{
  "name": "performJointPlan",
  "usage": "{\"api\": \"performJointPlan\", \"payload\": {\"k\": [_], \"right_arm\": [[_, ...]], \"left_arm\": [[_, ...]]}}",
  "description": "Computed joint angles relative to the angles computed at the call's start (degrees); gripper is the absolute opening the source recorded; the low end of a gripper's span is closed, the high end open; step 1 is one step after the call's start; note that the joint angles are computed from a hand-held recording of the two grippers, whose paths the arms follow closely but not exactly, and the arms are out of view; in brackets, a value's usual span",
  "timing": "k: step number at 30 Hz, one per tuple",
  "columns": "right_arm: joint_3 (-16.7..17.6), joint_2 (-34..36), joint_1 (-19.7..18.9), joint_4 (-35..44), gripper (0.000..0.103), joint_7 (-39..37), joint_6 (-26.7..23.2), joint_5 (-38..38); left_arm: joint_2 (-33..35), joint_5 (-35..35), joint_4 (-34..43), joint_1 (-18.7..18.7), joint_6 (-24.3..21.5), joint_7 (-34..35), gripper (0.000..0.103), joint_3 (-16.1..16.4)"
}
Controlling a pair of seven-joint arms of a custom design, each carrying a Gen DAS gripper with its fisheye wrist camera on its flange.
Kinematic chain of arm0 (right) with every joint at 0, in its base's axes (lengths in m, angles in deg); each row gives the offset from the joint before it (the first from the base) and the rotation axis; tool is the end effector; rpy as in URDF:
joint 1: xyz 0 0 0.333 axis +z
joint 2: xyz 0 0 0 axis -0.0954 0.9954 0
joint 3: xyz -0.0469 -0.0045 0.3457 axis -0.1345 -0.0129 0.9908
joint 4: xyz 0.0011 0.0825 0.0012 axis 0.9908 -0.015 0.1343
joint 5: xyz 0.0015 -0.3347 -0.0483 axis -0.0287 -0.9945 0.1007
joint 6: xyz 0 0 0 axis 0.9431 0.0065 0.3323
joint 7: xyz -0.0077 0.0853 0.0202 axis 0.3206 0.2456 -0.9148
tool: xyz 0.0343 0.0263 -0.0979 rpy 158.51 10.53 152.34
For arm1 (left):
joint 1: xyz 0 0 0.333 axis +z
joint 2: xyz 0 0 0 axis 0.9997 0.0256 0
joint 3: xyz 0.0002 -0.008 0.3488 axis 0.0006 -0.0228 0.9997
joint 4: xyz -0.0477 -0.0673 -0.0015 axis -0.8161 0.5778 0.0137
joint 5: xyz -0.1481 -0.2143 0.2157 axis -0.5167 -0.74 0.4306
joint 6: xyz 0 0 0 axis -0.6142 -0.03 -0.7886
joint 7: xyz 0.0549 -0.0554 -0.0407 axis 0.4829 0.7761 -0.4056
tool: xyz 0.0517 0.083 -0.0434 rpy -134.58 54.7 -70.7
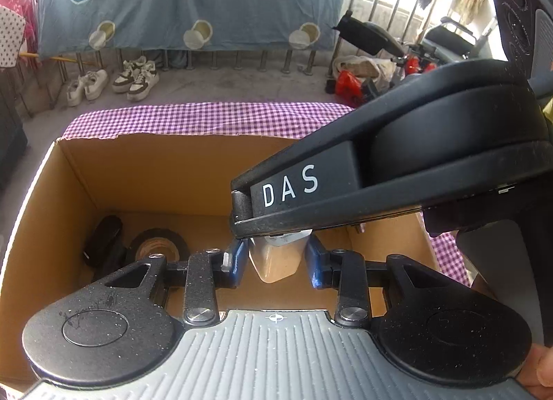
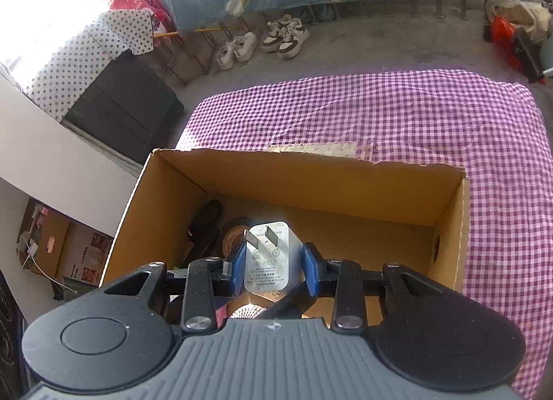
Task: Organize rigid objects
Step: 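Lift the charger plug with the right gripper and carry it over the box, then open the right gripper to release the charger plug in the box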
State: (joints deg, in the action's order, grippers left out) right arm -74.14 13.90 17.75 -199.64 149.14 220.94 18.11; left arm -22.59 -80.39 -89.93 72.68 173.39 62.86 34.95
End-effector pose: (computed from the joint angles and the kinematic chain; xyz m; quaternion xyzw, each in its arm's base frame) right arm 0.4853 0.2932 0.5107 -0.7418 0.5990 0.0418 0.2988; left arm 0.3701 -0.0962 0.4971 -0.6300 0.7025 -0.2966 0.1472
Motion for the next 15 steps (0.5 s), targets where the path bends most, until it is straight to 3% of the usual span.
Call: {"api": "performJointPlan", "payload": {"k": [5,10,15], "right_arm": [[0.34,6.20,-1.37,5.60,0.037,-2.38,-3.57,0.65],[0.97,10.15,-2.15,8.97,0.036,-3.03,-6.00,0.11],[1.42,11.54,-2.56,10.41,0.033,-4.12,-6.86,-0.24]], "left_arm": [[4.26,3.72,3.60,4.70,-4.17,-4.24,0.034,-3.18],[5.60,7.90,7.61,7.95,-12.59,-8.97,0.033,-5.14],[5.74,12.03,7.92,9.28,-13.74,-10.77,0.035,-6.12]]}}
